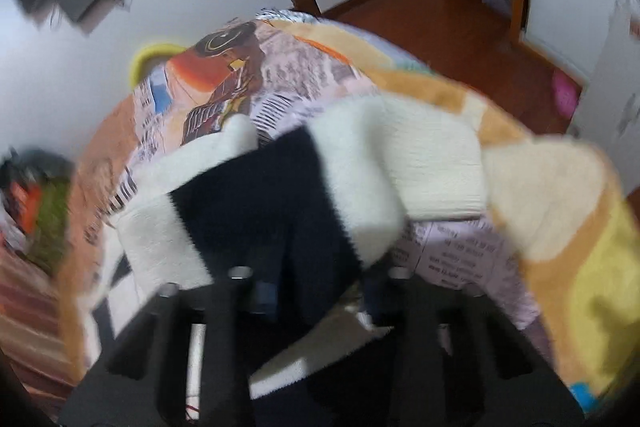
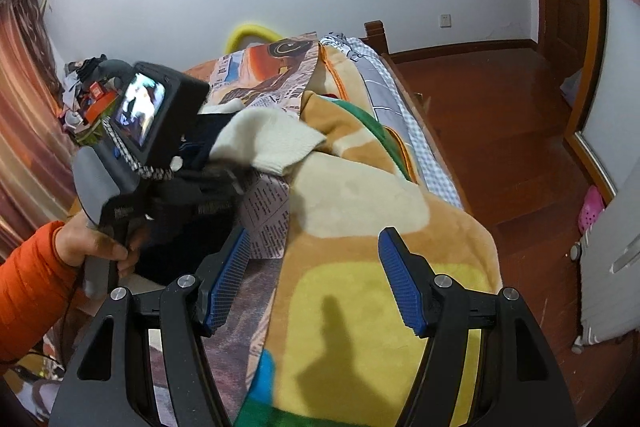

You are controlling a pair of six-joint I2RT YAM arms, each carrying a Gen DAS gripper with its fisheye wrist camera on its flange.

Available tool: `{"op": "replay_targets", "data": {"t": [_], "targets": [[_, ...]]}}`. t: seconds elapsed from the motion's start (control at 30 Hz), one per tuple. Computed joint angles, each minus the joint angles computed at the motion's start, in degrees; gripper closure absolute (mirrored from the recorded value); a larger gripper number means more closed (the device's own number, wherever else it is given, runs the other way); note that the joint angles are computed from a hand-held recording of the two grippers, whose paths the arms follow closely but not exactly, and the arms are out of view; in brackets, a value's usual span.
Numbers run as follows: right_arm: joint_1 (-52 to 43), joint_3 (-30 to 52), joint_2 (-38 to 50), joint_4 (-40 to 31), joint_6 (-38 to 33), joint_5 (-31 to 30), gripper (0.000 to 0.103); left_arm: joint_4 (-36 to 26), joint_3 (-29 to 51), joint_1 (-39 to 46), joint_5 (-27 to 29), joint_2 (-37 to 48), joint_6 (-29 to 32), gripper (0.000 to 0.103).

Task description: Fold small clothes

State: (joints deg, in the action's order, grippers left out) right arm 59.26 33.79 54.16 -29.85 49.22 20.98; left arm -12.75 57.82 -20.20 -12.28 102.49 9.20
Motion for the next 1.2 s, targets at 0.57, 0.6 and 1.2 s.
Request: {"op": "replay_targets", "data": {"t": [0.57,0.6,1.2], "targets": [[4.20,8.42,14.37,5.08,-1.95,-0.05,0.040,-9.39,0.57,36.65,24.77,-12.09,2.10,0.095],[4.34,9.42,15.95,5.35,-2.48,-0.38,0.040,-10.30,1.33,40.57,26.67,-10.74,2.91,0.095],[-0.57,28.08,39.86,8.78,-12.45,-7.05,0.040,-14.18,5.49,69.66,34.08,3.99,19.27,0.040]]}}
